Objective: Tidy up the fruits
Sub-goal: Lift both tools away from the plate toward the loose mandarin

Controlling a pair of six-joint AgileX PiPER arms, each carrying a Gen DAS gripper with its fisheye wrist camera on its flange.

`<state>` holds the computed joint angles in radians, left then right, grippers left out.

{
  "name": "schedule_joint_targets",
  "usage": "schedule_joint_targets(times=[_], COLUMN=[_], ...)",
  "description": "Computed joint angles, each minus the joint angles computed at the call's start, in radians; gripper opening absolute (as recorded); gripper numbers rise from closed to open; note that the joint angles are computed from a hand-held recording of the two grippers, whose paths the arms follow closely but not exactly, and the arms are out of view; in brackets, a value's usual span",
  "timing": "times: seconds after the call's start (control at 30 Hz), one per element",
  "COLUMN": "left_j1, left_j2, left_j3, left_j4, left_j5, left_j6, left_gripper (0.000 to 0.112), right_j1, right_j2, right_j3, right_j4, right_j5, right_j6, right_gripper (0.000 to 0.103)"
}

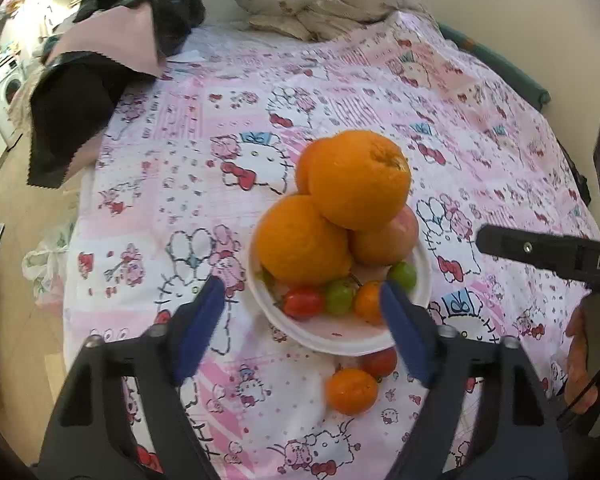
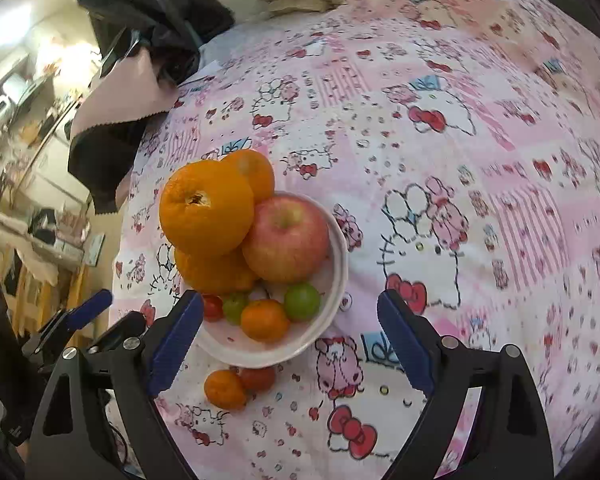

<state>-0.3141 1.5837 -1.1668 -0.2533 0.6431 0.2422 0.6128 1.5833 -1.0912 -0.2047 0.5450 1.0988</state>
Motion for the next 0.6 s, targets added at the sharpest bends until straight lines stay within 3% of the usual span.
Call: schedule_joint_targets(times=[0.1, 0.37, 0.6], left_j1=[0.025, 0.073, 0.071], left_j2=[-0.018, -0.085, -0.168], left_j3=[0.010, 0.068, 0.122], left_j4=[-0.016, -0.031, 0.036], left_j5=[0.014, 0.055, 0.039], left_j6=[0.007, -0.003, -0.054], left_gripper=[0.092, 0.092, 0.092], right_j1=[0.029, 0.142, 0.230], right_j2=[-0.029, -0.064, -0.086], right_j3=[0.036, 0.066, 0.088], right_j4=[-0.029, -0.152, -0.245], right_j5=[-0.013, 0.021, 0.063], right_j6=[0.080, 0.260, 0.417], right_gripper=[0.091, 0.091, 0.091])
